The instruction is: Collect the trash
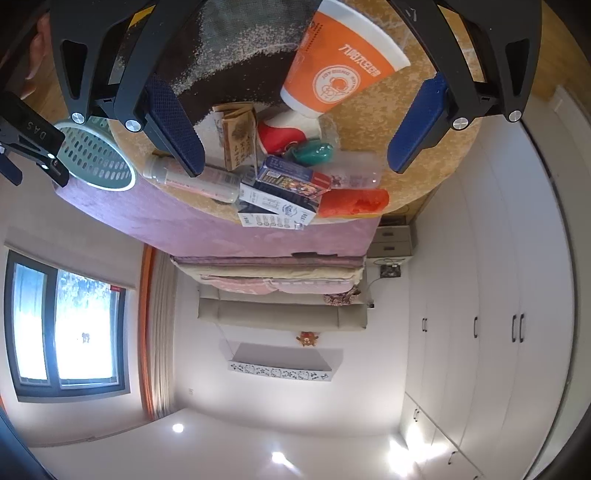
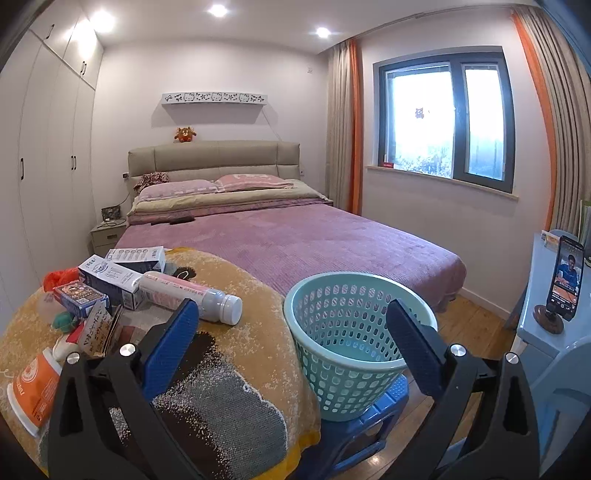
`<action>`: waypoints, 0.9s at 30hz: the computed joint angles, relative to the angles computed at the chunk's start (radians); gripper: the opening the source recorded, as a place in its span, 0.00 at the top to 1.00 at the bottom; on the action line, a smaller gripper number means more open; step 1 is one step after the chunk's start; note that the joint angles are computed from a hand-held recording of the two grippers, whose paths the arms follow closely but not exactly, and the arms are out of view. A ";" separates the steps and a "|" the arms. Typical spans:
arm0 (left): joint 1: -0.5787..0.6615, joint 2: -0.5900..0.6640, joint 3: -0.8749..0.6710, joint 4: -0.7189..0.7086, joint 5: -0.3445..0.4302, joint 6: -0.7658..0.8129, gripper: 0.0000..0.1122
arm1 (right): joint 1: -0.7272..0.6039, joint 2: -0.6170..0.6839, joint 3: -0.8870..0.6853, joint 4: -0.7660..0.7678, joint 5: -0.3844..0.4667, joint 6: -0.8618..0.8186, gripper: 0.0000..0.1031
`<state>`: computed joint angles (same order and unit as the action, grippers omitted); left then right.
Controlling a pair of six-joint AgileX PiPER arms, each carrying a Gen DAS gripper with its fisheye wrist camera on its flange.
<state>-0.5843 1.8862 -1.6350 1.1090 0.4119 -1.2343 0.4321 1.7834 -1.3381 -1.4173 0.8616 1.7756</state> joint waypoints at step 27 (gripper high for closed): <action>0.016 -0.056 0.068 0.041 0.025 -0.050 0.15 | -0.013 -0.009 -0.005 0.063 -0.079 -0.042 0.06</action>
<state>-0.5681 1.8302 -1.5673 1.1500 0.4365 -1.2840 0.4192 1.7746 -1.3429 -1.3546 0.7822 1.7331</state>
